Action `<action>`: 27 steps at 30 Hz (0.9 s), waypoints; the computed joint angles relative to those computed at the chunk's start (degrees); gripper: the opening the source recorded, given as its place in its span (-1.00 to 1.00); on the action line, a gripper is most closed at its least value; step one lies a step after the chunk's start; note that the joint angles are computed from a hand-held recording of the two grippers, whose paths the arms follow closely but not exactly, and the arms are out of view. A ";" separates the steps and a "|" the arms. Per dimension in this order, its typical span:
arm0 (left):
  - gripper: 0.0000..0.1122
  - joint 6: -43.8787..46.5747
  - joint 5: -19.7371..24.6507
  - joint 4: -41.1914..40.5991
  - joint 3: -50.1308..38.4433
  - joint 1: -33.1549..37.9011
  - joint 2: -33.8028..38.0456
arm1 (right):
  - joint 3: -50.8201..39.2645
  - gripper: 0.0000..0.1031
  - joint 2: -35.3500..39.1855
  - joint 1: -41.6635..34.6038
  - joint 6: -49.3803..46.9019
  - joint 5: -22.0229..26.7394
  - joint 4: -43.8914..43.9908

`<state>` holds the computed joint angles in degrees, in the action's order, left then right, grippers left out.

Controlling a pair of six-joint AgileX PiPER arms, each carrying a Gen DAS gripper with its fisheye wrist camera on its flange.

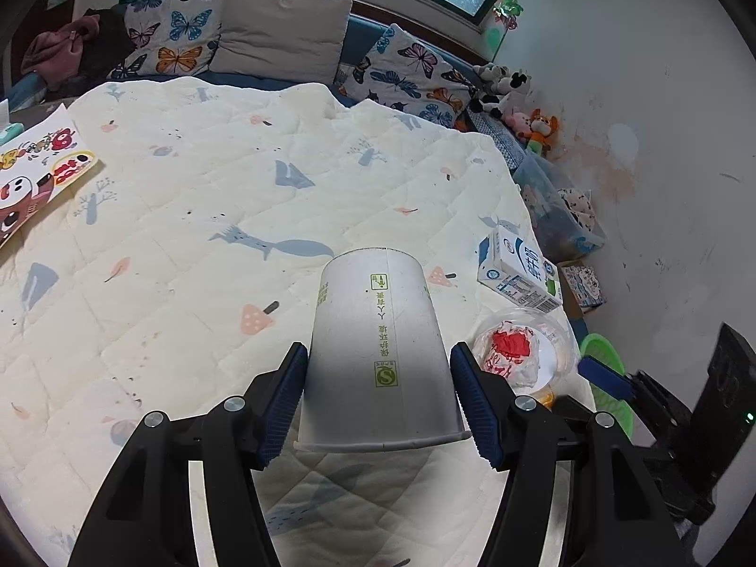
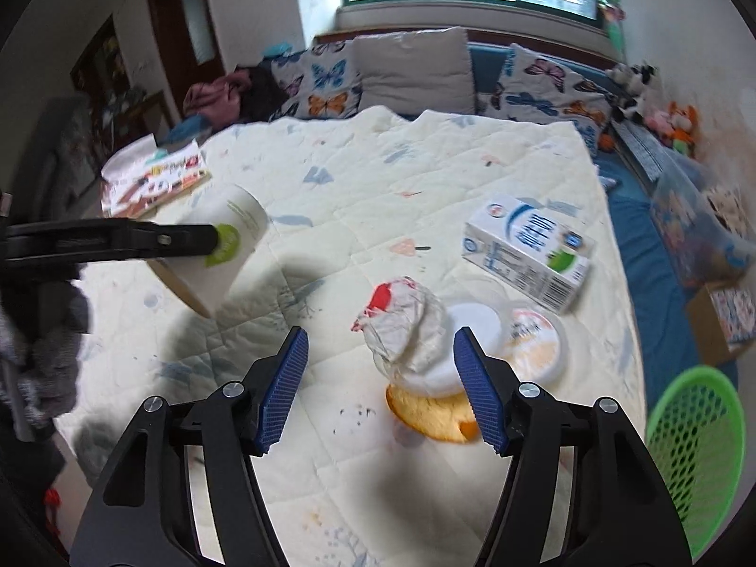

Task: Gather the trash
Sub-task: 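Grasp the white paper cup with the left tool while the right tool reaches the crumpled wrapper, then close the right tool on the crumpled white-and-red wrapper and lift it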

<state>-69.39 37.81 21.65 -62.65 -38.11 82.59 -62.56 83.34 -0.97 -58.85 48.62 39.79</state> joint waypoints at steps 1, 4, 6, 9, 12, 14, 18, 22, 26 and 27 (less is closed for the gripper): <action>0.07 -0.47 0.18 0.46 0.32 -0.26 -0.41 | -0.32 0.22 0.72 0.89 0.40 -0.76 -0.83; 0.07 -1.08 0.54 1.12 1.08 -0.84 -1.36 | -1.33 0.21 3.15 4.36 2.59 -3.84 -4.54; 0.07 -1.02 0.47 1.16 1.48 -0.90 -1.73 | -1.81 0.21 4.30 5.54 3.30 -4.88 -6.37; 0.07 -1.09 0.31 1.06 1.70 -0.92 -1.86 | -2.29 0.21 5.73 7.29 5.17 -6.79 -9.32; 0.07 -1.18 0.18 1.04 2.06 -0.96 -2.07 | -2.73 0.21 6.94 8.44 7.03 -8.52 -11.87; 0.07 -1.28 -0.05 0.84 2.44 -1.05 -2.14 | -2.43 0.11 7.12 9.18 8.52 -10.00 -13.64; 0.07 -1.91 -0.27 0.95 2.70 -1.44 -1.89 | -1.79 -0.16 7.16 9.62 10.57 -11.96 -15.81; 0.07 -2.11 -0.41 1.08 2.46 -1.62 -1.65 | -2.17 -0.20 7.32 8.01 10.03 -11.17 -13.52; 0.07 -2.91 -0.31 1.81 2.46 -2.31 -1.93 | -2.27 -0.21 6.27 5.25 6.78 -7.80 -8.04; 0.07 -3.08 -0.24 2.07 2.39 -2.48 -1.97 | -1.98 -0.21 5.68 4.92 6.28 -7.52 -7.18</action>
